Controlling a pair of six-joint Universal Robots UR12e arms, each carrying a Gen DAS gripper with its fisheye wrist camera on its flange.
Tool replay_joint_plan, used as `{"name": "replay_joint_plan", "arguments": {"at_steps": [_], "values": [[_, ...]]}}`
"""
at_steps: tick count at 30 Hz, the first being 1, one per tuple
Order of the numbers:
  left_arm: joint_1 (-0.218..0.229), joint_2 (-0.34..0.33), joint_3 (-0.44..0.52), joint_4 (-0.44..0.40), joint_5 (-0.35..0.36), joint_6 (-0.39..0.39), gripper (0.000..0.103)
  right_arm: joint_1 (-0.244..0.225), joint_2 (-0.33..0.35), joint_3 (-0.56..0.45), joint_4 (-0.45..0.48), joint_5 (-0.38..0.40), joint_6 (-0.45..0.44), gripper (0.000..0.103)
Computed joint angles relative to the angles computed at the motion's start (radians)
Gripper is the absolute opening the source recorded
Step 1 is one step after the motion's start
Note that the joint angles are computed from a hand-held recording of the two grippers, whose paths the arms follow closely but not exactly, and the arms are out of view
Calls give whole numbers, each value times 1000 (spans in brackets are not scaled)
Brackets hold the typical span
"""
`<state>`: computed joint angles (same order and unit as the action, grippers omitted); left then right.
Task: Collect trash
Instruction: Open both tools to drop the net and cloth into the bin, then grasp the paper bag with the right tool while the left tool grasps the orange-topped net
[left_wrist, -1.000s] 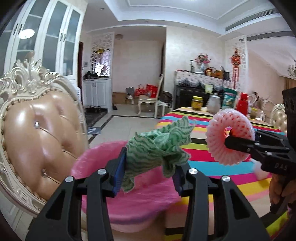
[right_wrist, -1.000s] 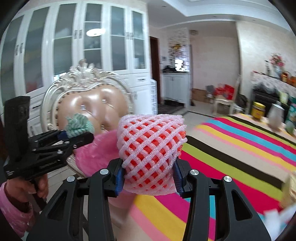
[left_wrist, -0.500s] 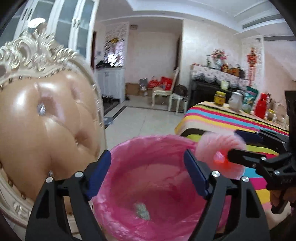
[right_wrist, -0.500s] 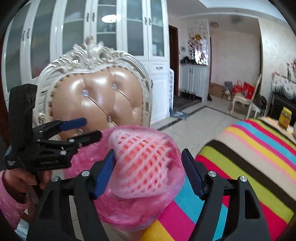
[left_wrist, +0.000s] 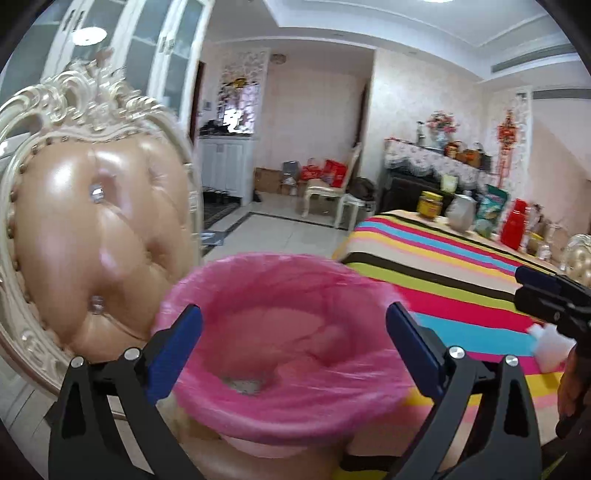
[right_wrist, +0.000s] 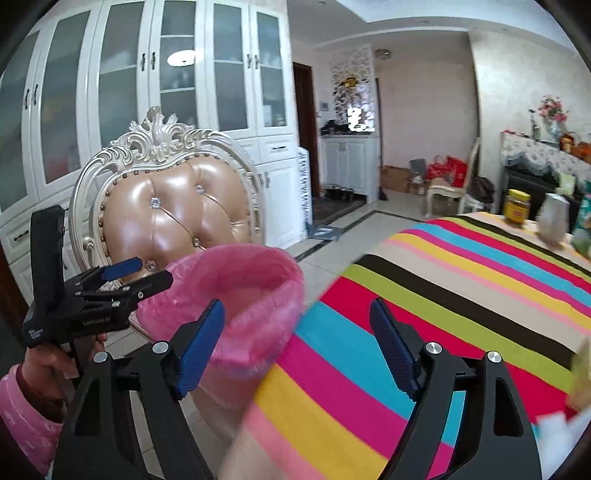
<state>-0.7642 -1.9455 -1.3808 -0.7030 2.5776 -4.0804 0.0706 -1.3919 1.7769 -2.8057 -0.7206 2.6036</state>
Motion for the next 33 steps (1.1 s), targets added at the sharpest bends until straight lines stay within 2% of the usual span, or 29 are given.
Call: {"name": "replay_joint_plan", "arguments": {"at_steps": [3,6,9,12,15,19,23,29,33], "values": [[-19,-46,60,37,-3,55,96,-44,-32,42,-29,-11,24,81],[-32,-99,124,118,-45,144,96,-98,-62,81,-66,-22,65,82],[-38,-159,205,189,-138,233,96,-158,-87,114,-98,-34,112,82],[-42,-217,288,216,-232,285,97,-215,-109,144,-134,-54,149,82],[-47,-283,393,195,-332,315,97,-277,-126,172,-172,-60,188,82],[-58,-363,521,157,-406,360,97,-354,-143,204,-239,-108,221,82],[-67,-437,644,111,-470,402,97,-413,-143,214,-211,-161,238,82],[-76,-518,787,37,-522,444,97,-447,-121,196,-108,-282,240,82],[-76,-535,823,8,-514,436,97,-443,-100,176,-35,-305,237,82]]}}
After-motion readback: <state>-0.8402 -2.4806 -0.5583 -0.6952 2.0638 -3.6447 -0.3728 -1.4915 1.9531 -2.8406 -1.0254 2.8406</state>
